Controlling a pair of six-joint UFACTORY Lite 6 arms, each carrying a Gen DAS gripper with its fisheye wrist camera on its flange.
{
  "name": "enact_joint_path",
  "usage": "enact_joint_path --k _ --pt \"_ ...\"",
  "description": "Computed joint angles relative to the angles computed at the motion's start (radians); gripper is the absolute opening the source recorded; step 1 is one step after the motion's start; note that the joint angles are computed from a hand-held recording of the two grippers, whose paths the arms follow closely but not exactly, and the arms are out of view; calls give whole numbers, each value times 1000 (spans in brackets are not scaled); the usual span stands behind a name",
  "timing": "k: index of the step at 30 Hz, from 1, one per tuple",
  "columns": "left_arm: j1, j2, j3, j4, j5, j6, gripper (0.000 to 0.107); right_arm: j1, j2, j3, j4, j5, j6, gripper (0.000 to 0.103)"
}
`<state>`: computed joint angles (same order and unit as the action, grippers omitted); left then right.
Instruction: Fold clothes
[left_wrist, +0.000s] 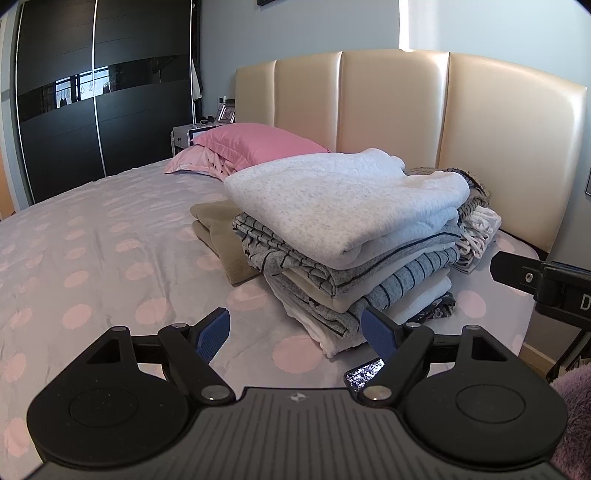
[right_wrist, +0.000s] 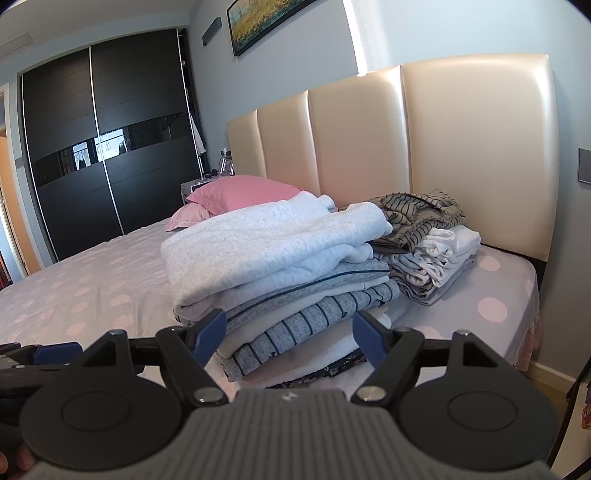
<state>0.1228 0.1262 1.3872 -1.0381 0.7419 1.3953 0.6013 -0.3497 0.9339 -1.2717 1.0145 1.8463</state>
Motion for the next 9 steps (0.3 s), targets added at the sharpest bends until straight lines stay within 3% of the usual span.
enact_joint_path --k 9 --pt "24 2 1 -37 30 43 78 2 6 9 12 7 -11 78"
